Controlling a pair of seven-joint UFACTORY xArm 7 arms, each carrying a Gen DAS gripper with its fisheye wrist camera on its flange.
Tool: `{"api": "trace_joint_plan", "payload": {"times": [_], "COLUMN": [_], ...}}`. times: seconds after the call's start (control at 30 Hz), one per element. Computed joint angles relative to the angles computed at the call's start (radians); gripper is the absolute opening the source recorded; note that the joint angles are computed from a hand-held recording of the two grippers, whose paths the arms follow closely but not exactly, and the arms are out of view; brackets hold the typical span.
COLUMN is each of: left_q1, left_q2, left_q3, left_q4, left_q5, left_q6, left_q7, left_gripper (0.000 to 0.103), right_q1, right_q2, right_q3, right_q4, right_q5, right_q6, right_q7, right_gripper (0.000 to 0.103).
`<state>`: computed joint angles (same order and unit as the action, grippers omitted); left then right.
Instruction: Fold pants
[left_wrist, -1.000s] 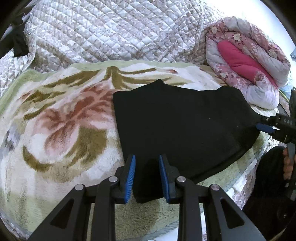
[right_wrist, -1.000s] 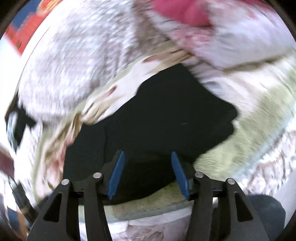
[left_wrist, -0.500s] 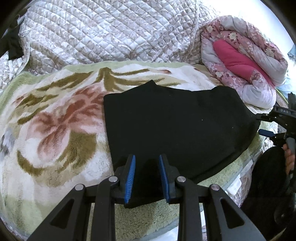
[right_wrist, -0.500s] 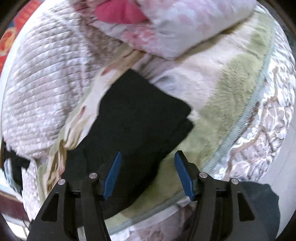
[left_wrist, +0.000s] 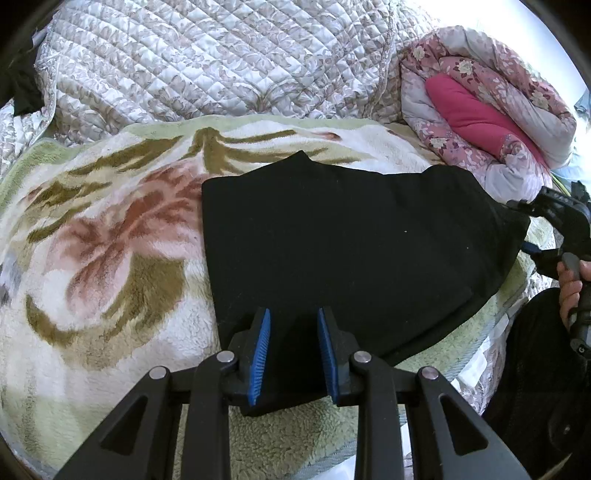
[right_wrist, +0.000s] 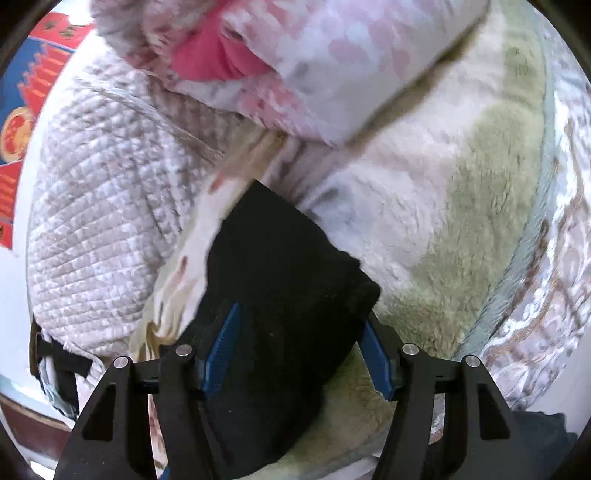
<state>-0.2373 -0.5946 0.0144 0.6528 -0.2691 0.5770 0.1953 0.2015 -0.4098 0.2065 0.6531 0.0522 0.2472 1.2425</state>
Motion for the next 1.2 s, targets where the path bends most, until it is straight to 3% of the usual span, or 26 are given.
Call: {"api": "trace_joint_plan", "payload": {"times": [0.17, 0.33, 0.47, 0.7, 0.87, 1.0, 1.1, 1.2], "left_q1": [-0.002, -0.011, -0.012, 0.031, 0.076, 0.107, 0.123, 0.127], "left_q2": [-0.002, 0.002, 0.007, -0.001, -0.020, -0.040, -0.050, -0.058], "left_q3": [0.001, 0.011, 0.018, 0.043, 0.068, 0.084, 0.096, 0.112], "left_q4": [-0.004, -0.005, -0.002, -0.003, -0.002, -0.008, -0.015, -0.028], "left_q5": [-0.003, -0.015, -0.028, -0.031, -0.020, -0.012, -0.010, -0.015], "left_q6": [-0.007, -0.016, -0.028, -0.067, -0.084, -0.092, -0.093, -0.090], "left_q7": [-0.005, 0.002, 0.006, -0.018, -0.033, -0.046, -0.054, -0.048], "left_gripper": [0.031, 0.031, 0.031, 0.031, 0.031, 0.031, 0.031, 0.031], "right_q1": [-0.008, 0.028, 0.060, 0.224, 0.306, 0.330, 0.347, 0.366], "right_q2": [0.020, 0.028, 0.036, 0.186, 0.331, 0.503, 0.598, 0.598], "right_q3": [0.000, -0.029, -0.043, -0.077, -0.032, 0.043, 0.069, 0.064], "right_q4": [0.001, 0.028, 0.086, 0.344, 0.509, 0.654, 0.712, 0.701], "right_q5": [0.000, -0.005, -0.001, 0.095, 0.220, 0.386, 0.314, 0.215], "right_q6": [-0.032, -0.051, -0.053, -0.027, 0.006, 0.116, 0.211, 0.191], "right_q7": [0.018, -0.071, -0.173, -0.499, -0.742, -0.988, -0.980, -0.935], "right_gripper": [0.063, 0.026, 0.024, 0.024, 0.024, 0.024, 0.024, 0.025]}}
